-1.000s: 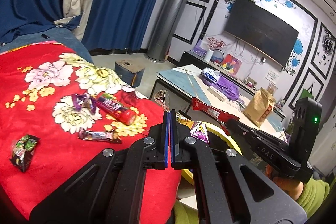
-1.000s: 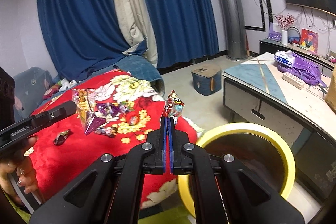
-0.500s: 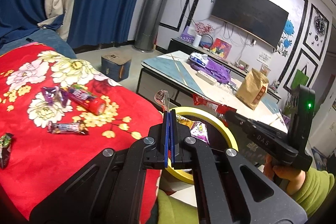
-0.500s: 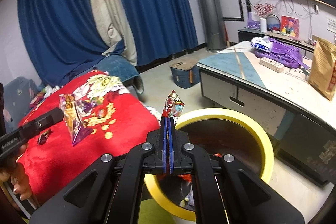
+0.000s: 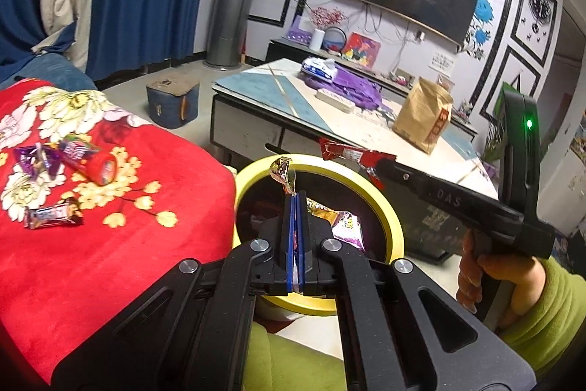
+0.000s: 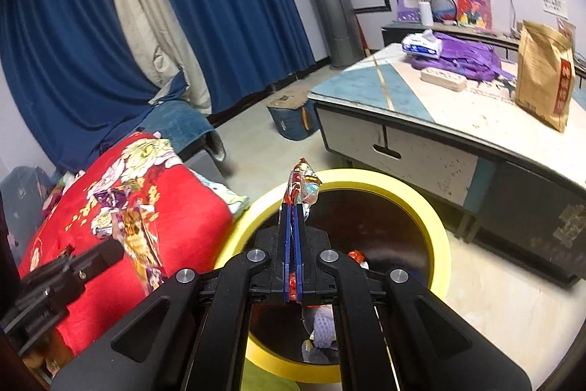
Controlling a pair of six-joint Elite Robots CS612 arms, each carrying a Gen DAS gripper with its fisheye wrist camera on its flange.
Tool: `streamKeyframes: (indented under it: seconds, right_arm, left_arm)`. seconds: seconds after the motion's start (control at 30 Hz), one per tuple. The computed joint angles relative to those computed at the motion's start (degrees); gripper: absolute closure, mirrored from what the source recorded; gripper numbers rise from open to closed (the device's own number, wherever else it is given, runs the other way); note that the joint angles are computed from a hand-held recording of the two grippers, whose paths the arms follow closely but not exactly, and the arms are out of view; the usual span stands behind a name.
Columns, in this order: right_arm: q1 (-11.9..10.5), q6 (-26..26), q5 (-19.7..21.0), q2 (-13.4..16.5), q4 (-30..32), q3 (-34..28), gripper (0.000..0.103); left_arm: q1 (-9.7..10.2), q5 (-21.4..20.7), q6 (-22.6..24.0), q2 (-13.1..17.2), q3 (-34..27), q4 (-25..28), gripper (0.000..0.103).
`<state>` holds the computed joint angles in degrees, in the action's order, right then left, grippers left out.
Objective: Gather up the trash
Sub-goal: 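Carry both small wrappers with both tools over the bin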
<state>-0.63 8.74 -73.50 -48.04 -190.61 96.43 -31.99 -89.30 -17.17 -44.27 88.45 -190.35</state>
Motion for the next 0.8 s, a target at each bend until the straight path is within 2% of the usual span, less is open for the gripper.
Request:
streamKeyframes:
  seconds: [0.27, 0.8]
  right_arm:
    - [-0.68, 1.92, -0.65, 0.66, 2.30, -0.91, 0.101]
    - [-1.85, 3.98, 0.90, 1.51, 7.24, -1.89, 0.101]
  left_arm:
    - [-0.30, -1.73, 1.79, 1.68, -2.27, 2.83, 0.103]
    - [-0.31, -5.21, 5.37, 4.90, -6.93, 8.80, 0.103]
